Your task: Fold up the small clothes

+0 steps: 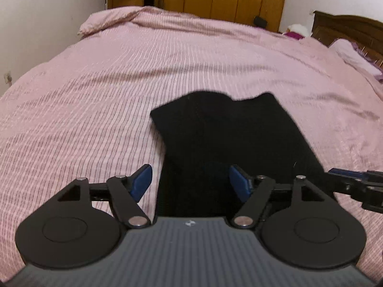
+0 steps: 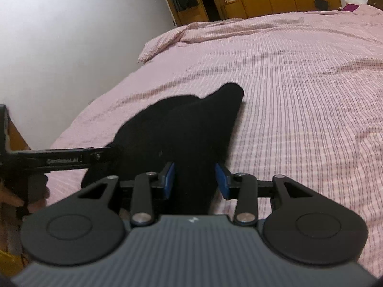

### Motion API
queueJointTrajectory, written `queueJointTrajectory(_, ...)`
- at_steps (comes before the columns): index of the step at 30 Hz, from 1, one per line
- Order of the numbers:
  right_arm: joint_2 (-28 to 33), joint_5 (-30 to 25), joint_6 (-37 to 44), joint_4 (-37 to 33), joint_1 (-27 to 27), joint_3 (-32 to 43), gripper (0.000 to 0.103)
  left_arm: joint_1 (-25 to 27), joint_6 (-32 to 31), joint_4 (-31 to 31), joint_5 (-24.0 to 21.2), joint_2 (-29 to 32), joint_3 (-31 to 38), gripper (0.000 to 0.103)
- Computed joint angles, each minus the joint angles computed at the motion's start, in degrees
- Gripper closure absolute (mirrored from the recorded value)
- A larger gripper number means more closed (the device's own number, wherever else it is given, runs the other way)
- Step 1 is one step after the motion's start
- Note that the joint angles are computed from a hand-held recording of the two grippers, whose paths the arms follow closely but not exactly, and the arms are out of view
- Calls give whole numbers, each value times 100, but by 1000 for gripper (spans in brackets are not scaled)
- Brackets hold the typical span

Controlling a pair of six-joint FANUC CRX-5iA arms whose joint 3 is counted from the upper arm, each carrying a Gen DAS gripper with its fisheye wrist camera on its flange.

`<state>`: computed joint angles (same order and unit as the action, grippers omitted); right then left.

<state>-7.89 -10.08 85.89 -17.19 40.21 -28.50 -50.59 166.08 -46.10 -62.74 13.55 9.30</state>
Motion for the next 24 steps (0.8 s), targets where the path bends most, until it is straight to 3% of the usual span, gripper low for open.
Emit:
queueJointTrajectory(3, 117, -400, 709, -670, -124, 259, 61, 64, -68, 138, -227, 99, 5, 26)
queueJointTrajectory(6, 354, -878, 1563, -1511, -298, 626, 62, 227, 138, 309, 112, -56, -315, 22)
queueJointTrajectory(11, 373, -919, 1880, -1798, -352, 651, 57, 331, 409, 419, 403, -221, -543, 20)
queueJointTrajectory(15, 209, -1057, 2680, -2835, -802, 728, 34, 339, 323, 458, 462, -278, -474, 19)
queueJointTrajectory(17, 166, -971, 3001, -3222, -952, 751, 30, 348, 213, 472, 455, -250, -397, 16)
queueJointTrajectory(19, 197, -870, 2973, -3191, -990, 780, 25, 403, 130, 538, 526, -227, -359, 14)
queueJointTrajectory(22, 324, -695, 2219, -2466, -826, 801, 25, 506, 144, 664, 599, -184, -340, 13)
queueJointTrajectory(24, 470, -871, 2356, -2673, -951, 972, 25, 562, 194, 724, 674, -184, -376, 12)
